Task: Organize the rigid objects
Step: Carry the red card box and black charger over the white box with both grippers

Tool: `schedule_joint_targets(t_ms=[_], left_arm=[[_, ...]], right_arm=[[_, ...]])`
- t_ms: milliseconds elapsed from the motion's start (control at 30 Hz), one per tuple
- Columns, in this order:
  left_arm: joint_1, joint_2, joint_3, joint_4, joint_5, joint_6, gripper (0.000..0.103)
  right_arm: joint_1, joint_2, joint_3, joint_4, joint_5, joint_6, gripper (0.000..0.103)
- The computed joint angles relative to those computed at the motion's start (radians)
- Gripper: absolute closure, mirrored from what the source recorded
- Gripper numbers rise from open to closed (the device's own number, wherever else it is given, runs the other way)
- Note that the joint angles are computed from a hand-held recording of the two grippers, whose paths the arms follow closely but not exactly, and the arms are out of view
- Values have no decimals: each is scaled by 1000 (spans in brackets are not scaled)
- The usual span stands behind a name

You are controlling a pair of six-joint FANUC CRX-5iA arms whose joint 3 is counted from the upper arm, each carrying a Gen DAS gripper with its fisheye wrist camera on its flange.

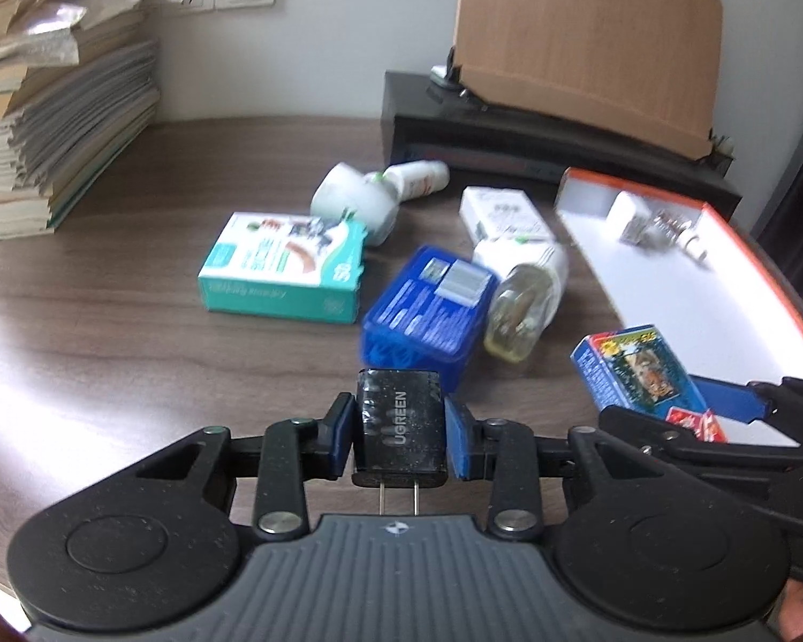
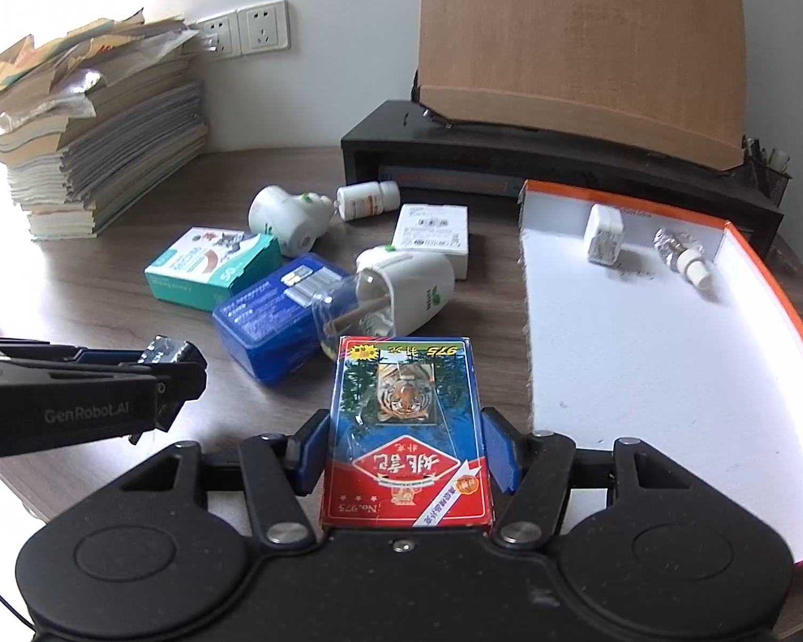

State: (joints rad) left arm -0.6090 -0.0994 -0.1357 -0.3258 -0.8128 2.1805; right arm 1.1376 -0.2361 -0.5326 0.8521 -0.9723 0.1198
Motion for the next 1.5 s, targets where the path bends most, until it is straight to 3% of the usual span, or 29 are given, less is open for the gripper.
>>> schedule_joint_targets(t_ms=[300,667,1000,1500], left_arm=[[-74,66,130,0,16,39,67],[-159,239,335,27,42,23,67],[-212,380,520,-41,-45,86,67],[-262,504,693,-155,-200,227,67]], right_arm=[[4,-106,-15,66,-111,-14,32],[-96,-255,-76,105,-185,0,32],[-264,-312,-101,29,-46,156,32],[-471,-268,-64,-167,177,454,32]])
